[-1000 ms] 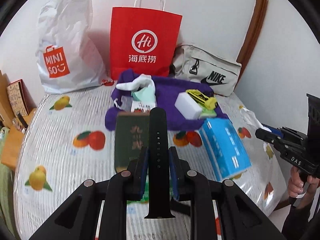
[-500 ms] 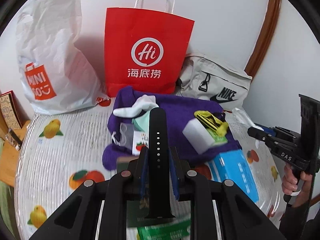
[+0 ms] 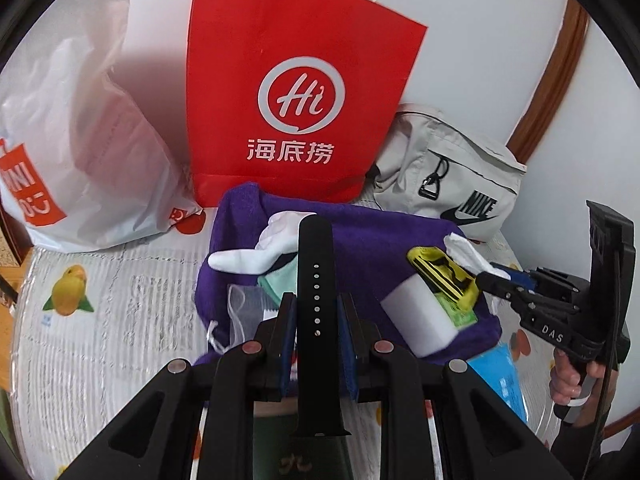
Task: Organize soft objects
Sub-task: 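Lower and release the white cloth and watch strap onto the purple towel, then withdraw both open grippers from the towel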
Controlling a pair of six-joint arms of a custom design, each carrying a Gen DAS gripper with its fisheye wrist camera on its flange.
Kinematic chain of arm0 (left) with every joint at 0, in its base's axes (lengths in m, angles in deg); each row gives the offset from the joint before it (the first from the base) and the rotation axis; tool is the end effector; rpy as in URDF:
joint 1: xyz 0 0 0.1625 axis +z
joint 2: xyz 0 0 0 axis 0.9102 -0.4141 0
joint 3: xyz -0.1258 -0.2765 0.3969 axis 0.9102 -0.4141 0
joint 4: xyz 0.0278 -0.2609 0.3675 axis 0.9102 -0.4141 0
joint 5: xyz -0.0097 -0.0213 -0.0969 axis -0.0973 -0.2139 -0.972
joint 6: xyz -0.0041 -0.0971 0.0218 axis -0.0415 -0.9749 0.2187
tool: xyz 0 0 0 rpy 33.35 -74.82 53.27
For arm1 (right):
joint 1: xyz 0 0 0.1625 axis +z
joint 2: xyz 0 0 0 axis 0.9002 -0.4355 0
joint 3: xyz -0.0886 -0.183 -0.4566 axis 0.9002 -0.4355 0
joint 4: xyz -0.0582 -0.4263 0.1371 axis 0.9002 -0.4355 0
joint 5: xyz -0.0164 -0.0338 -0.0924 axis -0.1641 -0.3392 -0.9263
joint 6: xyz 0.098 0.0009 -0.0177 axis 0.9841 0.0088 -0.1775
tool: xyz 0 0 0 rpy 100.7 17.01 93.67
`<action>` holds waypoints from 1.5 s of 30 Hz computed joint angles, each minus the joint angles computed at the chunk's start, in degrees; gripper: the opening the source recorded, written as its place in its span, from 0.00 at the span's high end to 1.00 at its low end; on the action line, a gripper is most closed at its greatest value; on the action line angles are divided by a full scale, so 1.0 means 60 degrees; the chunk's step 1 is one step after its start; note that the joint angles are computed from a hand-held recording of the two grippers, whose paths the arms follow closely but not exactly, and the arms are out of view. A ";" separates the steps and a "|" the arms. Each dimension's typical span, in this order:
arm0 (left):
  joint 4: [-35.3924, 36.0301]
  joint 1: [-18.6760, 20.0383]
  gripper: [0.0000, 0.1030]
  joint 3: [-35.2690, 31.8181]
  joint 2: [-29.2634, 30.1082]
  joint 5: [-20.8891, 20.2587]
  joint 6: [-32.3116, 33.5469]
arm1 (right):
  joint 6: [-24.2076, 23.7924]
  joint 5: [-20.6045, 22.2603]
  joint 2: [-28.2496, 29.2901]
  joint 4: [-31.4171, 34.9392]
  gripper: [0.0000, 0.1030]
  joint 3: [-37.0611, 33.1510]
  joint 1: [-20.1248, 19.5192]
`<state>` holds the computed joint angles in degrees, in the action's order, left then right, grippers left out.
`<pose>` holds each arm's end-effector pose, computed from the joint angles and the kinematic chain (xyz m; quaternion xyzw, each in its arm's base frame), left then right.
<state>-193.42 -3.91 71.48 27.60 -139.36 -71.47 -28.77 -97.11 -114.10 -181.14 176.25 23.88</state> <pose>-0.2836 -0.8744 0.0335 0.3366 0.9143 -0.1716 0.1456 0.0496 -0.7742 0.2635 0.0540 -0.8680 0.3322 0.3650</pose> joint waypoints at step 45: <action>-0.0312 -0.0155 0.52 0.2040 -0.1309 0.0479 0.0111 | 0.1010 -0.0532 -0.0924 -0.0715 0.37 0.2104 0.0627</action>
